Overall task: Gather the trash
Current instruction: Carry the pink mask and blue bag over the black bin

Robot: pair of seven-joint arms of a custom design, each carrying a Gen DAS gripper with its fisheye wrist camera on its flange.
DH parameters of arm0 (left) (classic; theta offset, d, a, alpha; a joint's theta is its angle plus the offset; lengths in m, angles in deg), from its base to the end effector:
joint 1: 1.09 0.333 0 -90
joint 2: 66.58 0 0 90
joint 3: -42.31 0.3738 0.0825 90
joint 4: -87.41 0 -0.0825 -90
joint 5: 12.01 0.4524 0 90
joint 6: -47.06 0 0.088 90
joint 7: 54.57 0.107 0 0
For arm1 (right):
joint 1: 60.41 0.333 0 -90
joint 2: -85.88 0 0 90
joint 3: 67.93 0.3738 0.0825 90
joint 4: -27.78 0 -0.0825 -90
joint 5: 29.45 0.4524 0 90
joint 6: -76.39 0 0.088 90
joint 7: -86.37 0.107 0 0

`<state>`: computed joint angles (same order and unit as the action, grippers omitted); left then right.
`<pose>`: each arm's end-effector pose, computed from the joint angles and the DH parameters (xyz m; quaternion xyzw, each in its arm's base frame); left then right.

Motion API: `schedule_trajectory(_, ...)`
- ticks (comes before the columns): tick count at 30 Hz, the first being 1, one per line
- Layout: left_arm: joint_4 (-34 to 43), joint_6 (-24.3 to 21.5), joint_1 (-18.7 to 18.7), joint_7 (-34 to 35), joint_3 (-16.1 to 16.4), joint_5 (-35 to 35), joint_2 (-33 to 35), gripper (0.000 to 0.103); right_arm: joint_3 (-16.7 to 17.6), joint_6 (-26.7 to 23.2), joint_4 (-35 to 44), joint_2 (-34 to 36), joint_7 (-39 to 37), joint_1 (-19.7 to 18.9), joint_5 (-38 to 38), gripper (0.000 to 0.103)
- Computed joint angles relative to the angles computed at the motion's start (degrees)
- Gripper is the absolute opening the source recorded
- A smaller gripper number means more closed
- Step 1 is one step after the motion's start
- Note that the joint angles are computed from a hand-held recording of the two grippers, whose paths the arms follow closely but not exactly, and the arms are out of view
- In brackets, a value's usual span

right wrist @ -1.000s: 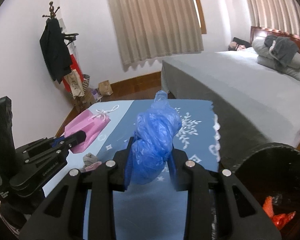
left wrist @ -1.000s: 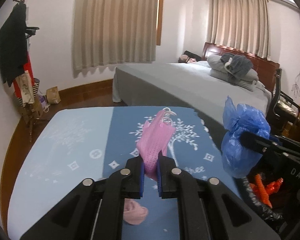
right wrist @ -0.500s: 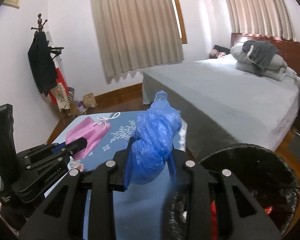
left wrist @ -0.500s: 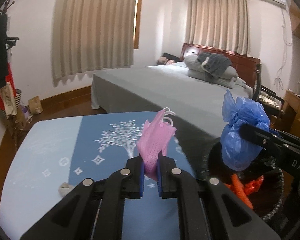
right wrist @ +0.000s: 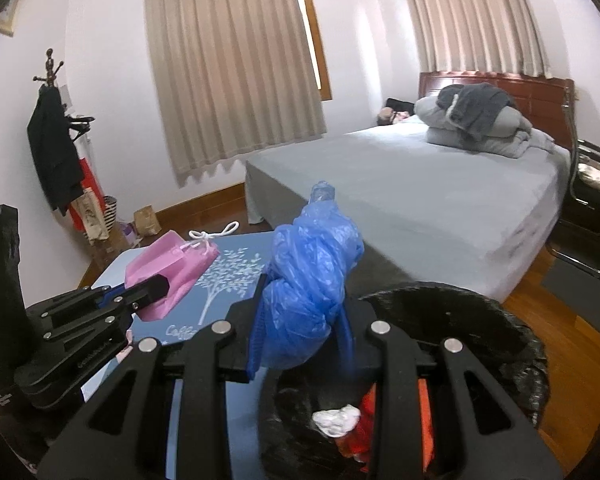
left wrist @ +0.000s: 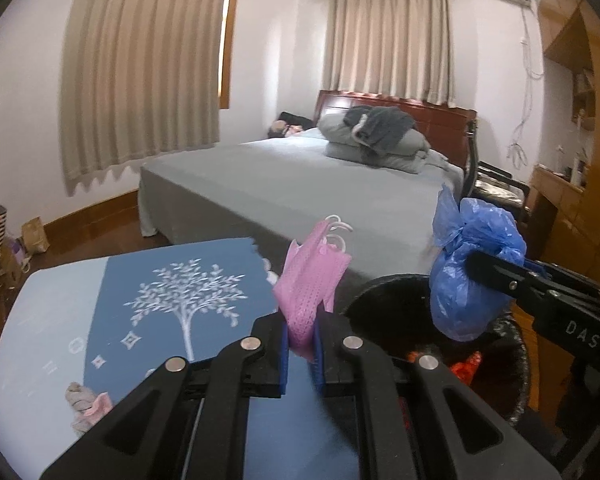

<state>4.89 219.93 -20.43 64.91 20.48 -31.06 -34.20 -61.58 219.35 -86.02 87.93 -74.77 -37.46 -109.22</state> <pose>0.7041 -0.4706 0.5223 -0.3410 0.7890 -0.4816 0.1708 0.5766 0.3292 0.5213 -0.4729 0.7068 -0.3773 0.3666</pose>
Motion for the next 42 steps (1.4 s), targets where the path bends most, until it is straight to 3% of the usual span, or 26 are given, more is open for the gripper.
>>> schedule_trajectory(18,0.35,-1.11,-0.49,7.3,-5.15,-2.26,0.37,0.01,2.85,-5.85,-10.02,-8.74,4.43,-2.17,1.26,0.029)
schedule_trajectory(35,3.3,-4.22,-3.72,9.98,-4.83,-3.45,2.39,0.01,4.38,-8.39,-15.01,-12.66,4.66,-3.78,4.73,0.029)
schedule_trajectory(42,6.02,-7.74,-5.31,9.46,-3.68,-2.94,4.41,0.01,4.2,-7.86,-16.13,-12.85,4.45,-4.45,6.22,0.029)
